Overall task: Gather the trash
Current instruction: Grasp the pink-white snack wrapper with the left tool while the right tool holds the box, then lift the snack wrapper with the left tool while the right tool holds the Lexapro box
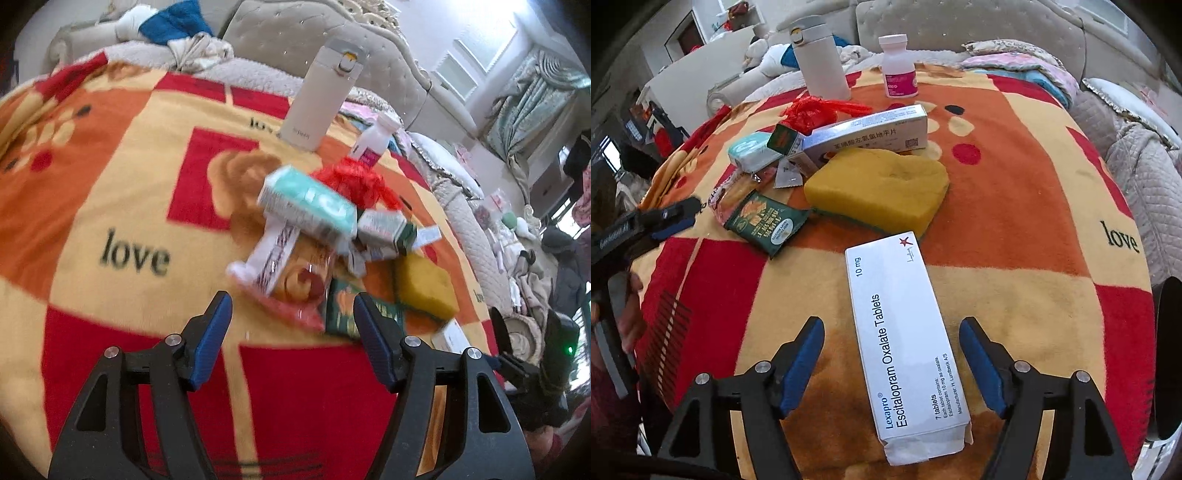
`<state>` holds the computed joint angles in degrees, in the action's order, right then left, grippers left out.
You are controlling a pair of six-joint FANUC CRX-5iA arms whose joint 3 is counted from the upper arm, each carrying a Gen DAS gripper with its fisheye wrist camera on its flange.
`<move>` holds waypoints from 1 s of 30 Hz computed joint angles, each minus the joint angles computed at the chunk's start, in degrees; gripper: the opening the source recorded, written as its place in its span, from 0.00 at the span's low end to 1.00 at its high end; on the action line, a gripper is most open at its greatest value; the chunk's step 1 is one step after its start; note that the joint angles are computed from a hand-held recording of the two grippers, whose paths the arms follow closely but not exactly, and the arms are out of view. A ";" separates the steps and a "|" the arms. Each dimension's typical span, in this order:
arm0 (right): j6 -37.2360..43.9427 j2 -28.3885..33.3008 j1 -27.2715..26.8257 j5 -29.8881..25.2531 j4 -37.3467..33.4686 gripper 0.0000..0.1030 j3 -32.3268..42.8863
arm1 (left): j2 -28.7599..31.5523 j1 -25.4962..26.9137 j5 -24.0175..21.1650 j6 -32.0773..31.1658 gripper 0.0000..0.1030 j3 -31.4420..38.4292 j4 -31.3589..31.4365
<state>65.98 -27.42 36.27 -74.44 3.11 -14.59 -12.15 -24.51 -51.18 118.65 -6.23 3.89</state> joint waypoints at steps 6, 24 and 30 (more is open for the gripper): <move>1.70 -0.02 -1.14 0.46 -1.40 0.74 0.46 | 6.71 -1.44 -4.14 -1.78 0.74 6.96 -3.74; -0.31 1.11 2.72 -0.28 3.19 0.65 -0.59 | 5.35 -0.30 -8.84 -1.10 0.53 6.05 -6.24; 1.06 1.33 3.66 -0.79 2.29 0.42 0.27 | -0.53 0.13 -11.36 -0.12 0.53 1.60 -5.76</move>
